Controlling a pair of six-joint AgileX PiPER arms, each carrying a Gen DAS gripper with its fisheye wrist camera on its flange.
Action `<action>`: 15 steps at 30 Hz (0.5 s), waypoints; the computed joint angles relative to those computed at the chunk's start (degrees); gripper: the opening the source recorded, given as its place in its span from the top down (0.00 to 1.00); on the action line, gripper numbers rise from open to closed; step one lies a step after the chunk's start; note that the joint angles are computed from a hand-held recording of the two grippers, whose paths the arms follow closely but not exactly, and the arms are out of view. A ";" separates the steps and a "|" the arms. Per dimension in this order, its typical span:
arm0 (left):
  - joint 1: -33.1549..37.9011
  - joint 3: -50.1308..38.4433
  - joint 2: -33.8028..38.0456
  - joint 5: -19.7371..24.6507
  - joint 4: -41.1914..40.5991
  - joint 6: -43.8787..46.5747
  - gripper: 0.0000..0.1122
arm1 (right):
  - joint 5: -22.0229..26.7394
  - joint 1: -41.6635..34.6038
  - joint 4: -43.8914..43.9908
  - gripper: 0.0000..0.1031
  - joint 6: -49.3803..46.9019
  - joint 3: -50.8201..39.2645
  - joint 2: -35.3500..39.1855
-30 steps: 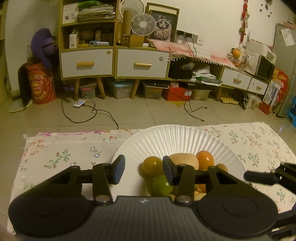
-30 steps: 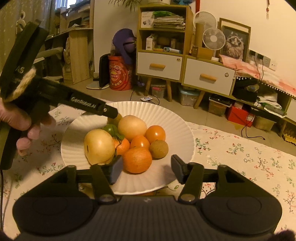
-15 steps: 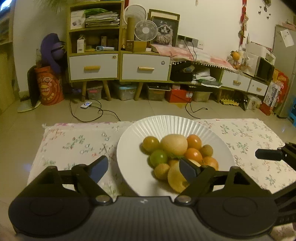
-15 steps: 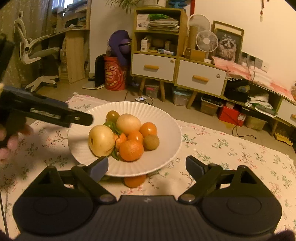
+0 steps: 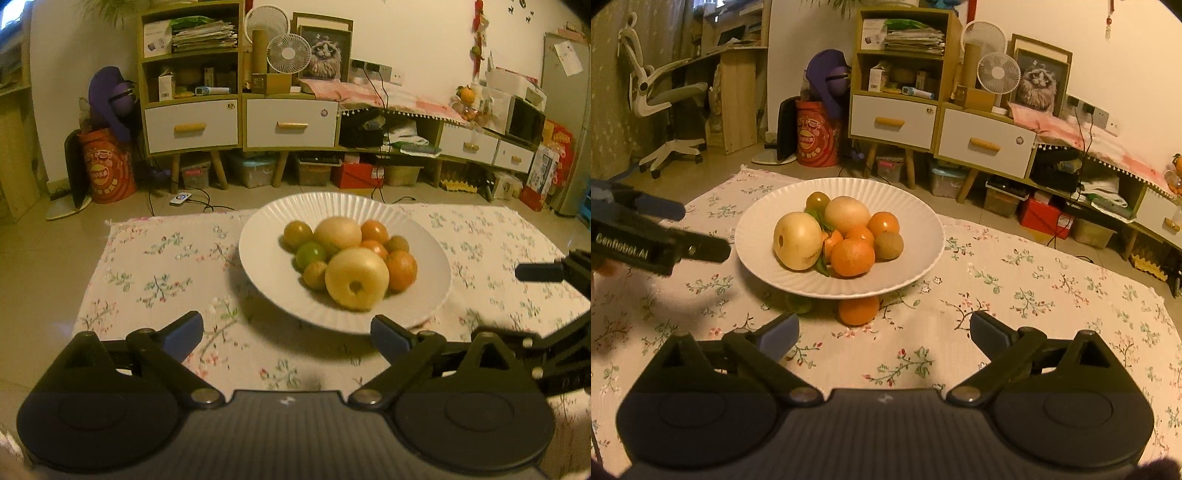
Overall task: Organize fruits
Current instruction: 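Withdraw both tools from the bowl toward the last fruits on the table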
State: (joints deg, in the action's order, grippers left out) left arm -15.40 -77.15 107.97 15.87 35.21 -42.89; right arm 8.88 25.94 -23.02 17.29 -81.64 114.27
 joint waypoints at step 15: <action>-3.07 7.44 0.36 -1.86 23.04 -25.56 0.11 | -1.31 -1.35 -15.89 0.01 17.04 2.61 0.92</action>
State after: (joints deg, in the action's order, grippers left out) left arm -18.47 -69.71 108.33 14.02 58.24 -68.45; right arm 7.56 24.59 -38.91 34.33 -79.03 115.19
